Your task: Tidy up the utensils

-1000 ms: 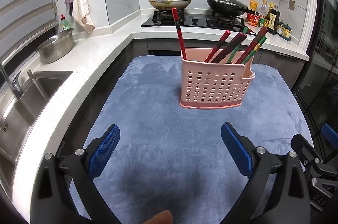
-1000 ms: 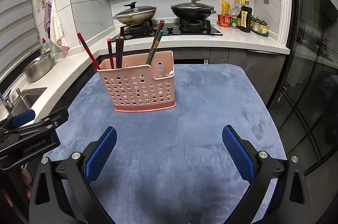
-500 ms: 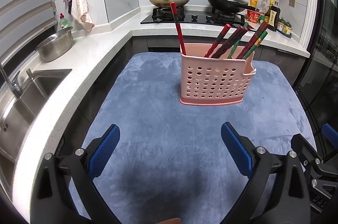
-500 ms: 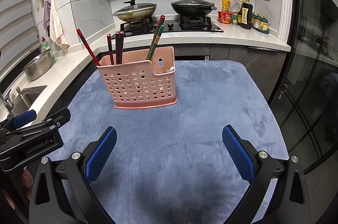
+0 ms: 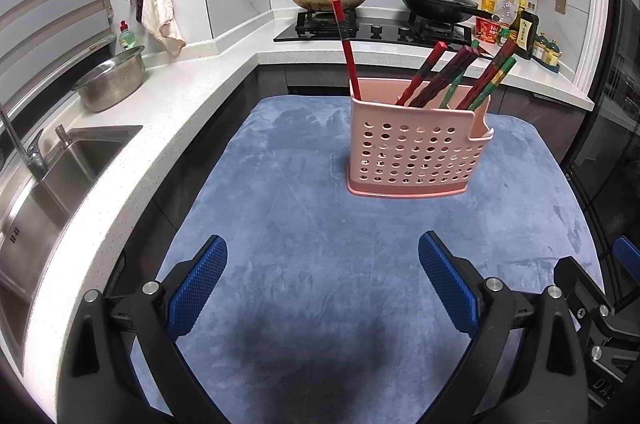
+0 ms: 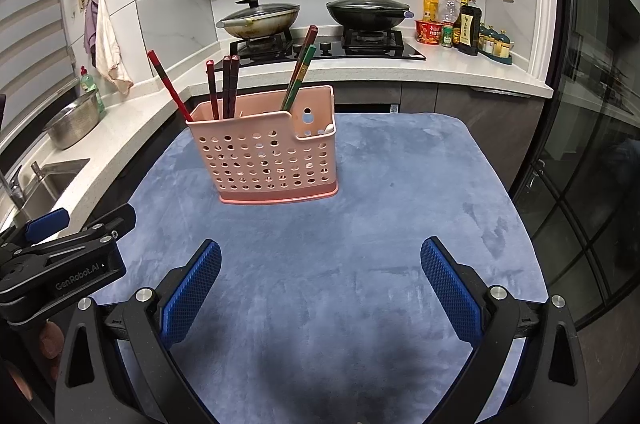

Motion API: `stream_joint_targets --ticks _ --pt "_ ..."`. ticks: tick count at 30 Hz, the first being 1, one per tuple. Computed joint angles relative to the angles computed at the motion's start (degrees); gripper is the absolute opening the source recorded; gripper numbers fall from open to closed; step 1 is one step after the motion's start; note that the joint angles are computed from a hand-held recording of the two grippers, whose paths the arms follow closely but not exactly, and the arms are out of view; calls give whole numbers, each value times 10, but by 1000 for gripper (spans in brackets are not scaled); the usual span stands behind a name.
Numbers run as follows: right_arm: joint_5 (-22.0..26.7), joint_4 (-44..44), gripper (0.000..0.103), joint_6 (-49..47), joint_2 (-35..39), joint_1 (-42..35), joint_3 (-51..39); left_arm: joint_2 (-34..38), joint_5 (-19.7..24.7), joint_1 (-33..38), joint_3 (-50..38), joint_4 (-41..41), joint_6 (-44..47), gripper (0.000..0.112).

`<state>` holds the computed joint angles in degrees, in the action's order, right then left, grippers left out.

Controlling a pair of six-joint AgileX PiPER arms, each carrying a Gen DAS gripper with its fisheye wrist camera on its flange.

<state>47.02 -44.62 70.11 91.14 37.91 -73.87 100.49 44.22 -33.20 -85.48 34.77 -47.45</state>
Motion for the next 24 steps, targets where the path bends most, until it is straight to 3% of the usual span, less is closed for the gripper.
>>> stream_joint_targets --ticks 24 --pt "0 0 96 3 7 4 -3 1 -4 2 -2 -12 19 92"
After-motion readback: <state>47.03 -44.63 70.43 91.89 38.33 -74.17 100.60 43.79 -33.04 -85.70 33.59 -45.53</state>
